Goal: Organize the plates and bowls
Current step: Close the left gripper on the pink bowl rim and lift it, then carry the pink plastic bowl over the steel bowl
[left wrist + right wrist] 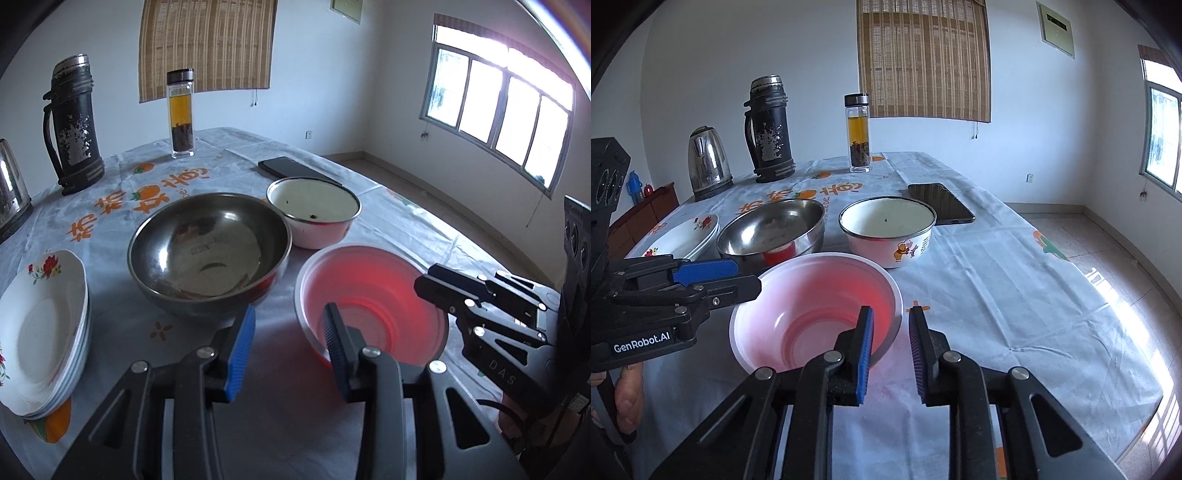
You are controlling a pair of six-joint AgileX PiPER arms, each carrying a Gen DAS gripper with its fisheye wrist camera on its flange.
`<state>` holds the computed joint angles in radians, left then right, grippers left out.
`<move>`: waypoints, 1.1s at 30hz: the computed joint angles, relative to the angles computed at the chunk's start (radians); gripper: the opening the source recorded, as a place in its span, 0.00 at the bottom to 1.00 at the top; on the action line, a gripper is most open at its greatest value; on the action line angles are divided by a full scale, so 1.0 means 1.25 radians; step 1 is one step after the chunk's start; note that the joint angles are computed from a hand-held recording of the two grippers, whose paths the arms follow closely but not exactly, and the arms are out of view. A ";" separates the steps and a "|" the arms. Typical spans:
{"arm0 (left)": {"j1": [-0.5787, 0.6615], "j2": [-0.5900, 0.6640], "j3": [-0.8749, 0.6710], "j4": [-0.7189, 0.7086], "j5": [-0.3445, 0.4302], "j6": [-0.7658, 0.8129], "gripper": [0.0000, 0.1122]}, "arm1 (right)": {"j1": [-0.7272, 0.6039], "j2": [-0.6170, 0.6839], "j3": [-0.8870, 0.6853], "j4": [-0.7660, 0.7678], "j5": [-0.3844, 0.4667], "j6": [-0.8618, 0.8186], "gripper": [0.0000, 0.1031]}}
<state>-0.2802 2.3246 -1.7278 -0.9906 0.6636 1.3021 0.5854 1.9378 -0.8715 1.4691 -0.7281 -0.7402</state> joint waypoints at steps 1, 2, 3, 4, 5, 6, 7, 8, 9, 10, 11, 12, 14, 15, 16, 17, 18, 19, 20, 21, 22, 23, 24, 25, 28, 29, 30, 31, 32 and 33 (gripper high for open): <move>-0.001 0.010 -0.016 0.019 0.014 -0.023 0.33 | 0.000 0.000 0.000 -0.002 0.002 0.001 0.17; -0.001 0.016 -0.026 0.030 0.023 -0.036 0.34 | -0.001 0.001 0.000 -0.004 0.003 0.003 0.16; -0.001 0.018 -0.028 0.033 0.030 -0.042 0.33 | 0.000 0.003 0.000 -0.006 0.002 0.003 0.16; -0.001 0.020 -0.031 0.036 0.036 -0.045 0.31 | 0.002 0.004 0.000 -0.009 -0.002 0.007 0.15; -0.002 0.018 -0.026 0.032 0.036 -0.039 0.26 | 0.005 0.004 0.001 -0.011 -0.005 0.010 0.15; -0.003 0.014 -0.018 0.026 0.034 -0.028 0.19 | 0.006 0.003 0.003 -0.018 -0.006 0.016 0.14; -0.004 0.010 -0.010 0.021 0.032 -0.017 0.16 | 0.007 0.002 0.003 -0.021 -0.005 0.017 0.14; -0.007 0.003 0.004 0.013 0.019 -0.003 0.15 | 0.008 0.002 0.003 -0.024 -0.004 0.017 0.13; -0.010 -0.002 0.015 0.005 0.006 0.010 0.15 | 0.009 0.003 0.001 -0.023 -0.004 0.014 0.13; -0.010 -0.003 0.016 0.003 0.003 0.014 0.15 | 0.010 0.004 -0.001 -0.019 -0.006 0.009 0.13; -0.009 -0.002 0.015 -0.001 0.006 0.015 0.14 | 0.010 0.003 0.000 -0.022 -0.005 0.014 0.13; -0.007 -0.002 0.014 -0.004 0.007 0.017 0.13 | 0.007 0.002 0.003 -0.027 -0.001 0.022 0.13; -0.006 -0.005 0.019 -0.013 0.004 0.024 0.12 | 0.008 0.002 0.006 -0.033 -0.002 0.031 0.12; -0.005 -0.006 0.021 -0.017 0.002 0.026 0.11 | 0.010 0.002 0.006 -0.033 -0.004 0.033 0.12; -0.004 -0.006 0.020 -0.018 0.002 0.026 0.11 | 0.012 0.002 0.006 -0.034 -0.006 0.033 0.11; -0.003 -0.004 0.016 -0.018 0.006 0.022 0.10 | 0.013 0.002 0.006 -0.035 -0.008 0.035 0.11; -0.001 -0.004 0.015 -0.021 0.009 0.023 0.10 | 0.015 0.002 0.007 -0.036 -0.010 0.038 0.11; -0.001 -0.004 0.015 -0.023 0.010 0.024 0.09 | 0.016 0.000 0.009 -0.039 -0.013 0.044 0.10; 0.000 -0.005 0.017 -0.030 0.011 0.031 0.09 | 0.017 -0.002 0.012 -0.043 -0.017 0.051 0.10; 0.001 -0.008 0.023 -0.041 0.010 0.043 0.09 | 0.018 -0.003 0.015 -0.047 -0.021 0.056 0.10; 0.002 -0.013 0.031 -0.055 0.007 0.058 0.09 | 0.020 -0.004 0.015 -0.046 -0.026 0.056 0.10; 0.003 -0.019 0.040 -0.072 0.005 0.077 0.09 | 0.024 -0.006 0.017 -0.046 -0.033 0.058 0.10; 0.005 -0.024 0.048 -0.088 0.003 0.094 0.09 | 0.027 -0.009 0.018 -0.047 -0.039 0.060 0.10; 0.007 -0.027 0.052 -0.103 0.003 0.107 0.09 | 0.030 -0.012 0.019 -0.045 -0.045 0.059 0.10; 0.018 -0.036 0.065 -0.156 0.009 0.151 0.09 | 0.041 -0.018 0.016 -0.038 -0.064 0.046 0.10; 0.022 -0.039 0.067 -0.173 0.012 0.163 0.09 | 0.045 -0.021 0.015 -0.037 -0.070 0.043 0.10; 0.025 -0.041 0.069 -0.188 0.016 0.173 0.09 | 0.048 -0.024 0.013 -0.035 -0.076 0.038 0.10; 0.028 -0.042 0.069 -0.200 0.019 0.180 0.09 | 0.052 -0.025 0.009 -0.032 -0.082 0.030 0.10; 0.029 -0.042 0.066 -0.206 0.020 0.183 0.09 | 0.054 -0.027 0.006 -0.030 -0.088 0.024 0.10; 0.030 -0.042 0.065 -0.211 0.020 0.184 0.09 | 0.056 -0.028 0.003 -0.027 -0.092 0.018 0.10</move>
<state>-0.2423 2.2725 -1.6463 -1.2541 0.6892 1.5327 0.6556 1.9031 -0.8681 1.4348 -0.8434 -0.7177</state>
